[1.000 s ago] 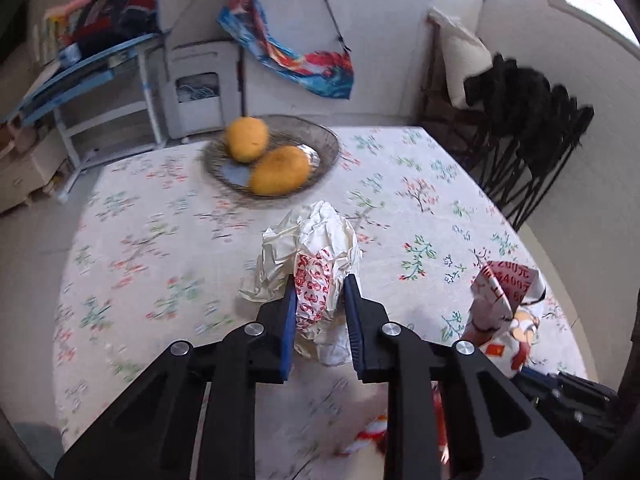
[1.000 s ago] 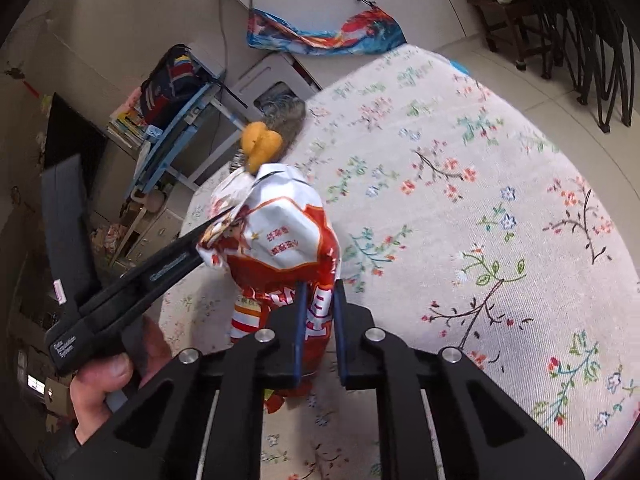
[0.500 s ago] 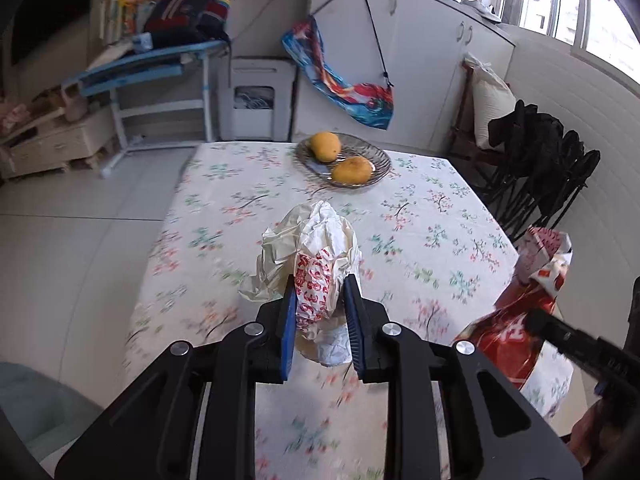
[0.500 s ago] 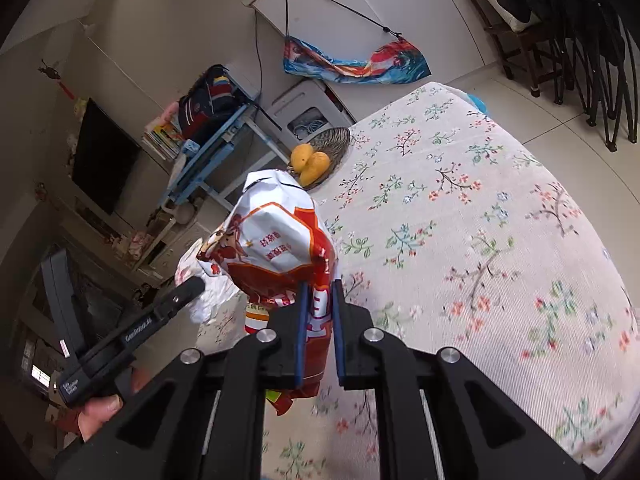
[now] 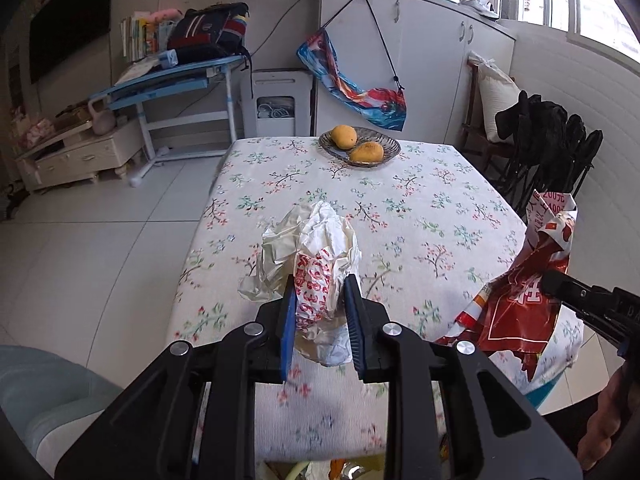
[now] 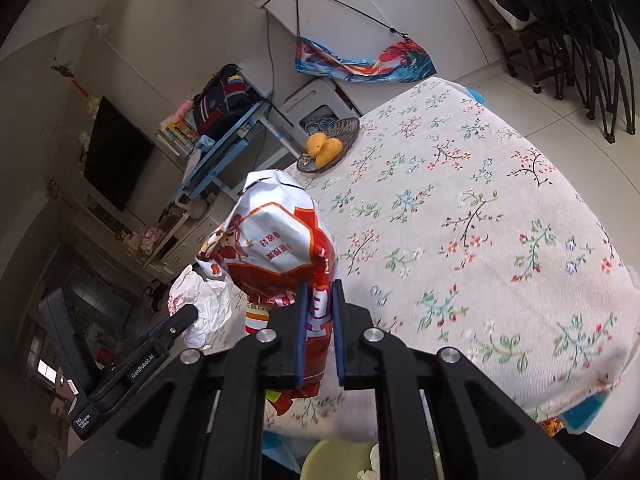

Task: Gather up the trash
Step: 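Carry the foil wrapper and red snack bag with both tools over the yellow bin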

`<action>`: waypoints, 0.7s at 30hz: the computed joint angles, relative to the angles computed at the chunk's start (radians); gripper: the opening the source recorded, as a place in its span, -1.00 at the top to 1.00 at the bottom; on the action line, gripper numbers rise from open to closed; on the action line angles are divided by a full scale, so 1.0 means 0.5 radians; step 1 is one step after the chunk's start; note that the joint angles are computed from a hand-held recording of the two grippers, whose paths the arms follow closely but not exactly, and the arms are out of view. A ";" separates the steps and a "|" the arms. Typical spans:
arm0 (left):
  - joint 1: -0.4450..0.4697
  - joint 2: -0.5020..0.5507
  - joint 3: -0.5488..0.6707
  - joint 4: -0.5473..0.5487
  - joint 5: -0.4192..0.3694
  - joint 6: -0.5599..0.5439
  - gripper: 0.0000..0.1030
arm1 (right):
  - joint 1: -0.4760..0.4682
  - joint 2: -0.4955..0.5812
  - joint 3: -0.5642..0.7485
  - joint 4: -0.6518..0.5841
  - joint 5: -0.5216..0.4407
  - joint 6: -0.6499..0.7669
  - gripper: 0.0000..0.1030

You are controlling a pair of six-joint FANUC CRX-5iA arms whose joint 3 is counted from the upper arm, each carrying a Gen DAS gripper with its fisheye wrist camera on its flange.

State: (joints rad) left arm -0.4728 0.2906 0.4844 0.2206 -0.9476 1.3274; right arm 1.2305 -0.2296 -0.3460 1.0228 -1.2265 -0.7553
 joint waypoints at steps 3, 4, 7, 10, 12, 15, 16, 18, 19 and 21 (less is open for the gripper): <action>0.007 -0.083 -0.114 0.009 0.042 -0.020 0.57 | 0.047 0.011 0.003 0.019 -0.022 -0.002 0.76; 0.012 -0.106 -0.148 0.014 0.052 -0.028 0.57 | 0.062 0.016 0.004 0.024 -0.030 -0.002 0.76; 0.038 -0.168 -0.239 0.040 0.058 -0.046 0.57 | 0.113 0.022 -0.001 0.021 -0.048 -0.032 0.76; 0.060 -0.235 -0.334 0.068 0.071 -0.073 0.57 | 0.153 0.032 -0.004 0.007 -0.051 -0.064 0.76; 0.064 -0.274 -0.384 0.074 0.085 -0.091 0.57 | 0.174 0.046 0.008 -0.003 -0.056 -0.060 0.76; 0.074 -0.316 -0.438 0.089 0.094 -0.110 0.57 | 0.207 0.068 0.032 -0.015 -0.071 -0.046 0.76; 0.081 -0.335 -0.464 0.098 0.100 -0.118 0.57 | 0.219 0.075 0.036 -0.018 -0.075 -0.049 0.76; 0.089 -0.363 -0.499 0.107 0.108 -0.128 0.57 | 0.243 0.085 0.044 -0.027 -0.086 -0.051 0.76; 0.094 -0.379 -0.519 0.112 0.113 -0.132 0.57 | 0.257 0.089 0.046 -0.031 -0.093 -0.055 0.76; 0.106 -0.411 -0.560 0.125 0.124 -0.142 0.57 | 0.279 0.098 0.054 -0.040 -0.102 -0.059 0.76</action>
State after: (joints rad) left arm -0.4200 0.0850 0.2044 0.2831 -0.8856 1.2563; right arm 1.3700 -0.1804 -0.3187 1.0028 -1.2775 -0.7845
